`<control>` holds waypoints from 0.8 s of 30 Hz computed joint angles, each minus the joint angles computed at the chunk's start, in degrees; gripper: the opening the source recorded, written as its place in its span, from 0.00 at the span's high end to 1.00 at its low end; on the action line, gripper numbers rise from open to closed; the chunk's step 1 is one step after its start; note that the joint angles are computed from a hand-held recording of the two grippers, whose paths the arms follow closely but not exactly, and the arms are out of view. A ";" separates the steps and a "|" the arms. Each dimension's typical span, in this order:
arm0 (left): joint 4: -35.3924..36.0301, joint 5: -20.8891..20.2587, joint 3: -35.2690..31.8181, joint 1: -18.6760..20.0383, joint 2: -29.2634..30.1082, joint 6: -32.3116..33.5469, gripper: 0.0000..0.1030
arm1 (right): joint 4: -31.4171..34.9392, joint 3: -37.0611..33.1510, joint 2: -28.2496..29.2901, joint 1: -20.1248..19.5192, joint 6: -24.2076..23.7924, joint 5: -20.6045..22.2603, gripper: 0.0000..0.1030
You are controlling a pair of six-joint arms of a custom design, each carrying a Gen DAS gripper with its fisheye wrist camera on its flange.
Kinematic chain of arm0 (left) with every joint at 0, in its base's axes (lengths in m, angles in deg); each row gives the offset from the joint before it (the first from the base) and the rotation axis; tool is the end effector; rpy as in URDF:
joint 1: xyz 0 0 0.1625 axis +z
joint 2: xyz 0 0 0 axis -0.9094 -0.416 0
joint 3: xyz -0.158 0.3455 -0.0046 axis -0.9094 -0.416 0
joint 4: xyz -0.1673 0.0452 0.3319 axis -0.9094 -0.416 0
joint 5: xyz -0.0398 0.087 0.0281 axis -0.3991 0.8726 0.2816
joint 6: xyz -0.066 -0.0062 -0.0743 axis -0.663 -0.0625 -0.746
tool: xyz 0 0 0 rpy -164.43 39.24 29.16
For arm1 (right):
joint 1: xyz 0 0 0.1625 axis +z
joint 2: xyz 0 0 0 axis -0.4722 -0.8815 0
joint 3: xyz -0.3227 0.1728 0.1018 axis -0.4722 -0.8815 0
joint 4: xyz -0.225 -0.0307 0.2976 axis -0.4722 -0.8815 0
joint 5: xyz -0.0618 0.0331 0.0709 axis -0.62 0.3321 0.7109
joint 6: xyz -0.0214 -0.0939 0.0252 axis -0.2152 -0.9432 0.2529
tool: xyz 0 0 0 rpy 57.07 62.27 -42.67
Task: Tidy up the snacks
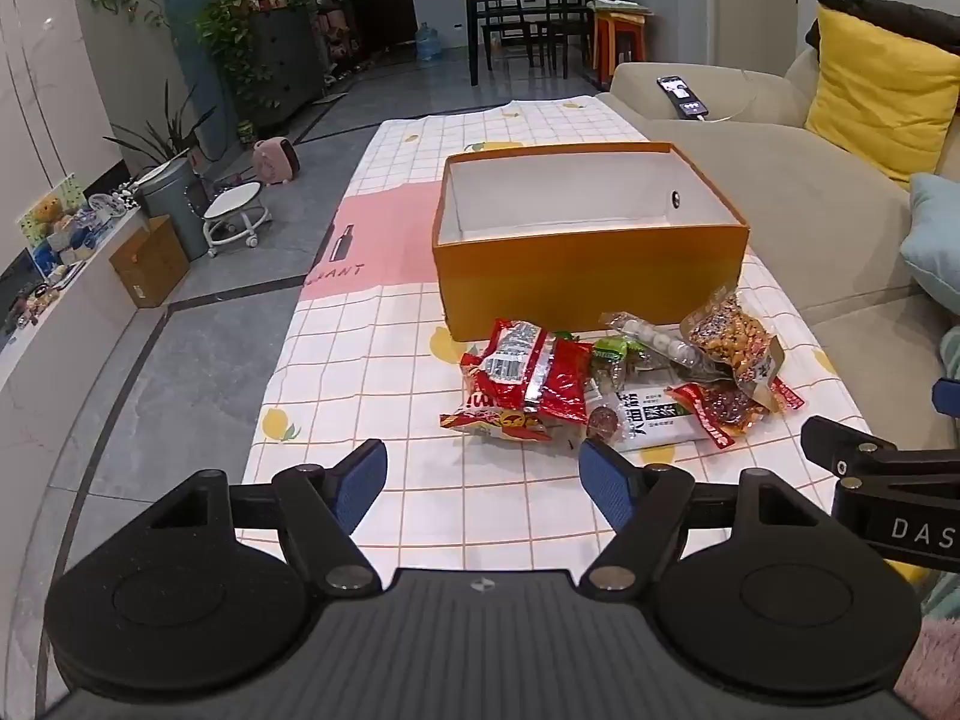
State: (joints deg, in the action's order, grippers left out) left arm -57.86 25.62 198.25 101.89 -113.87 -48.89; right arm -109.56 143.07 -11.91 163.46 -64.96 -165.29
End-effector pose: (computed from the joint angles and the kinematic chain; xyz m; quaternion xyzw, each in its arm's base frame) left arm -0.0943 -0.3473 0.3745 0.1312 0.8331 -0.3439 0.4129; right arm 0.4314 -0.3530 -0.0098 0.2036 -0.8522 0.3581 0.3225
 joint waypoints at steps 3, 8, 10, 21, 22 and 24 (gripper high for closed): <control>-1.05 -0.05 0.65 0.14 -0.83 0.72 0.20 | -1.68 -0.14 0.63 -0.16 -0.99 0.17 0.04; 1.12 -0.65 0.02 -0.64 -0.68 -1.06 0.20 | -4.86 0.15 0.97 0.02 -2.90 0.44 0.04; 1.17 -0.79 -0.18 -0.47 -0.57 -1.30 0.20 | -5.67 0.04 1.15 -0.01 -3.58 0.69 0.04; 2.20 -0.98 -0.51 -0.31 -0.86 -2.59 0.20 | -5.53 0.10 1.13 0.31 -3.55 0.49 0.04; 2.30 -1.00 -0.49 -0.40 -1.01 -2.65 0.20 | -5.76 0.07 1.25 0.40 -3.67 0.26 0.05; 2.57 -0.92 -0.51 -0.55 -1.14 -2.92 0.20 | -6.42 -0.10 1.50 0.57 -4.09 -0.23 0.09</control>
